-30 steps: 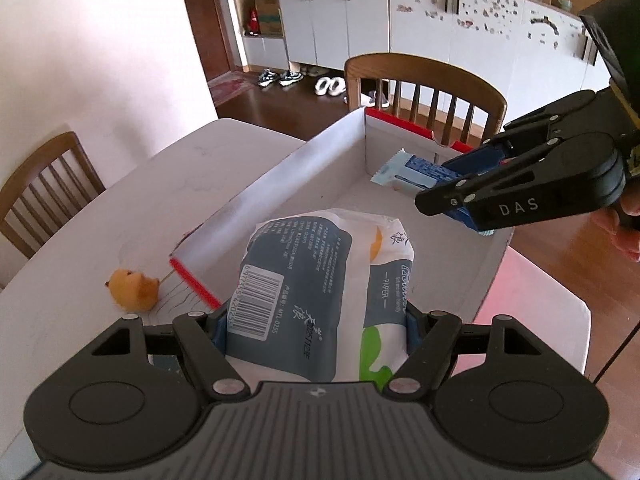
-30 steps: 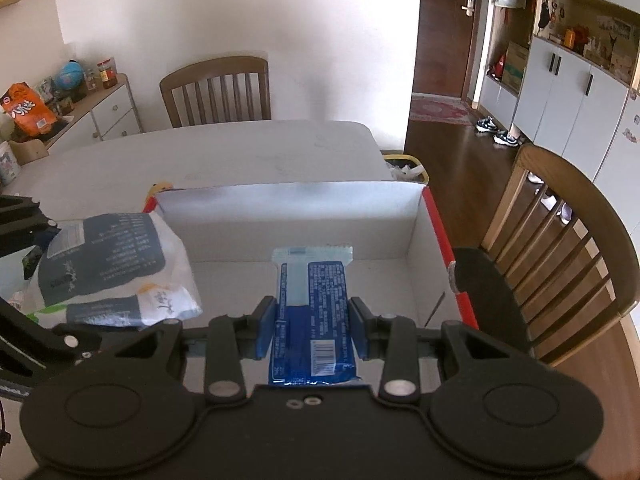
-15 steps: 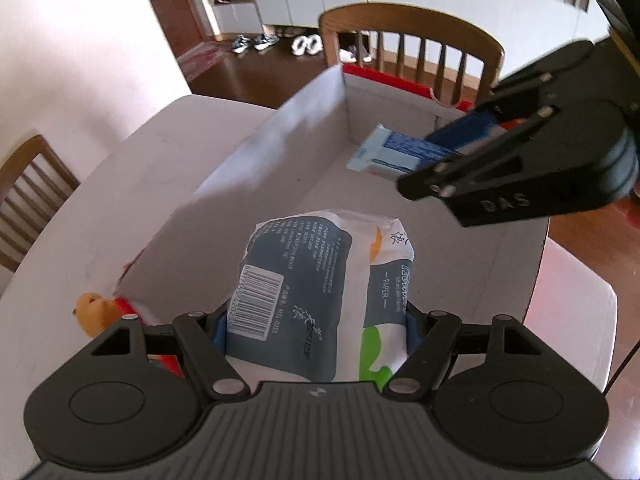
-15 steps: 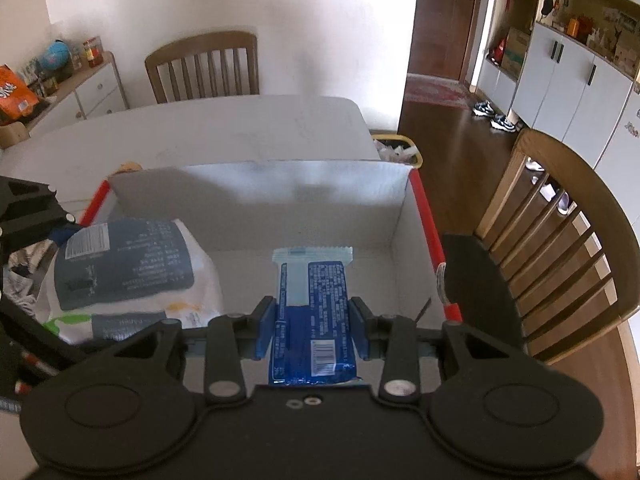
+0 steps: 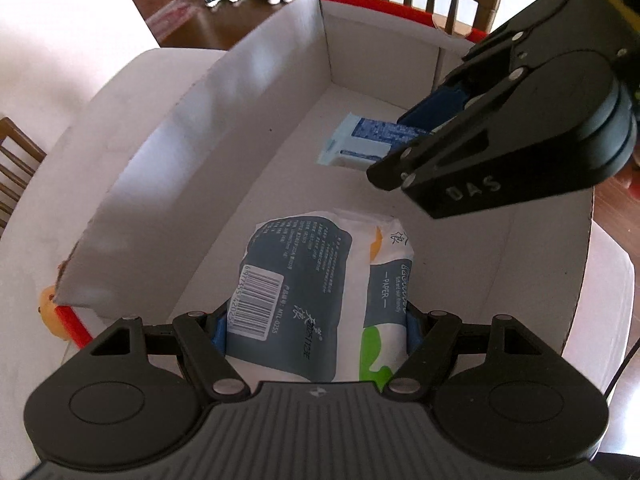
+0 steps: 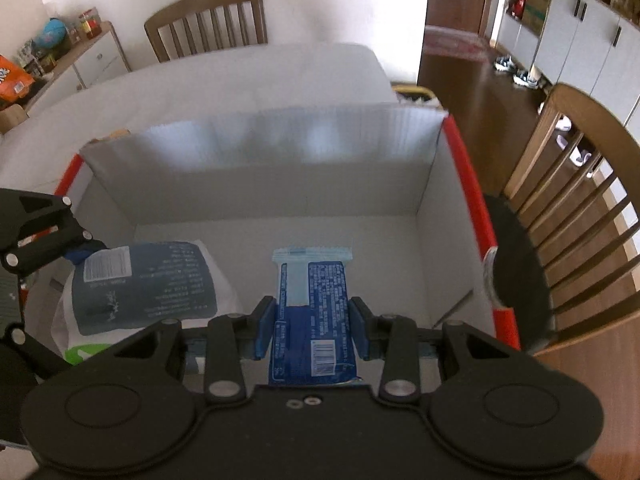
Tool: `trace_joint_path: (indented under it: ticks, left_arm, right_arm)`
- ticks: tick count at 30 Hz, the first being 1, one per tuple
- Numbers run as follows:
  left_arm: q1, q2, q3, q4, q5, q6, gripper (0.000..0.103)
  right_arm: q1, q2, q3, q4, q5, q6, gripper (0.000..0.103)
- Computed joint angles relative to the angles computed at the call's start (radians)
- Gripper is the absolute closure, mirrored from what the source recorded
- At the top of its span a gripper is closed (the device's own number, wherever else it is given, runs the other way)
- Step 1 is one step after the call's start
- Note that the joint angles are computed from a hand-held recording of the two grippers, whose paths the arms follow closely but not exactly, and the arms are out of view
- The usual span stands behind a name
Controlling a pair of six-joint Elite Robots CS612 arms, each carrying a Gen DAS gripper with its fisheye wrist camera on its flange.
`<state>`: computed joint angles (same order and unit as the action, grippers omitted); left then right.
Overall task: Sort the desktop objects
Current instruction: 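Open both grippers to drop the tissue pack and snack bar in the box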
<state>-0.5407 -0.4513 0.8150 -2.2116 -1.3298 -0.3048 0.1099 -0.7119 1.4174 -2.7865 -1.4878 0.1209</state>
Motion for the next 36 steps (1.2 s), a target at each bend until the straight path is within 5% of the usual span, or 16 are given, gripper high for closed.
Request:
trace_joint_path:
  ticks: [23, 36]
  left_arm:
    - [0.005, -0.01, -0.023, 0.153, -0.088, 0.034, 0.027]
    - [0.005, -0.064, 0.031, 0.145, -0.109, 0.034, 0.023]
  right_arm:
    - [-0.004, 0.022, -0.063, 0.162, 0.029, 0.052, 0.062]
    - [-0.013, 0.004, -0.039, 0.133, 0.054, 0.058, 0.041]
